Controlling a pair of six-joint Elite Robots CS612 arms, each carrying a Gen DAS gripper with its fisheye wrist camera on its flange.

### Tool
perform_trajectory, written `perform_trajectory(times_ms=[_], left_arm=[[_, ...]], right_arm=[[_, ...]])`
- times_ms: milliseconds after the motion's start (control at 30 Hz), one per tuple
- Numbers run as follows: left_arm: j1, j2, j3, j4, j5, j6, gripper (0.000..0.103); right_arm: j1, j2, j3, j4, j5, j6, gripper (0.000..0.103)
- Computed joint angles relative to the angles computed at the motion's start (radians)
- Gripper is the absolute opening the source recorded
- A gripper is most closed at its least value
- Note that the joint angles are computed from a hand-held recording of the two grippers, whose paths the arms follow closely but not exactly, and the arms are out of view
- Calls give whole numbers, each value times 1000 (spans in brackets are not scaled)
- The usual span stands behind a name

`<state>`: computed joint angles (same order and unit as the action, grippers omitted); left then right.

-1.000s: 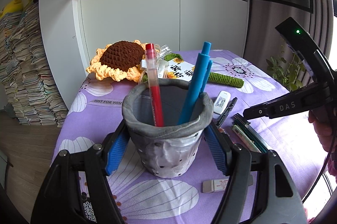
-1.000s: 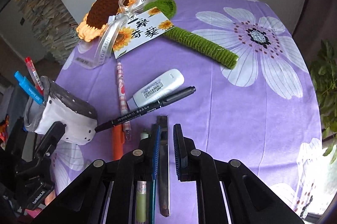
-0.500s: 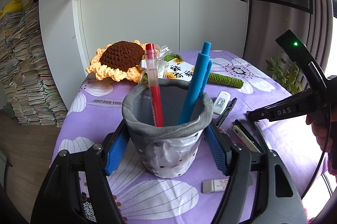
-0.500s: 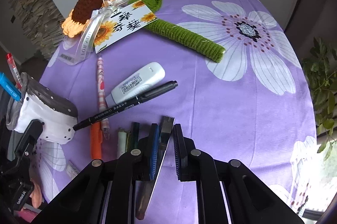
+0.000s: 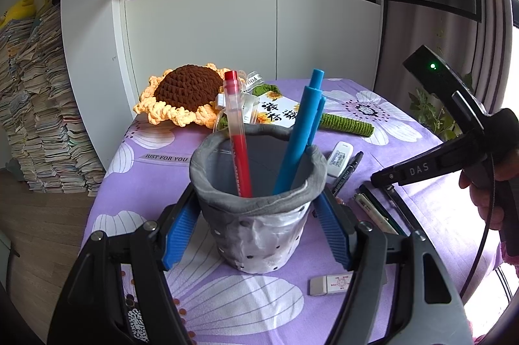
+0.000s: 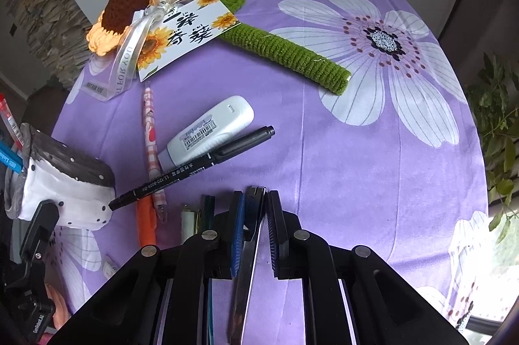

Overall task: Organize stationery
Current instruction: 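Lift the dark marker with the right gripper and insert it into the cup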

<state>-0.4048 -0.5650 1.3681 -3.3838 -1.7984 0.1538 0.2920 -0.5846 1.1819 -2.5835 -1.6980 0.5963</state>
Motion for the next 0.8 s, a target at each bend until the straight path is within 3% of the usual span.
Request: perform_trajectory(times_ms=[233,567,800], left_arm=[[0,0,0,-2,0,1,70],[-1,1,-1,-2,1,-2,70],[-2,0,-1,-1,3,-3,70]], right_arm=[[6,1,-3,-7,-20,-37,11],[34,-84,136,-381,-39,-107,11],[57,-81,120,-601,-27,-195,11]])
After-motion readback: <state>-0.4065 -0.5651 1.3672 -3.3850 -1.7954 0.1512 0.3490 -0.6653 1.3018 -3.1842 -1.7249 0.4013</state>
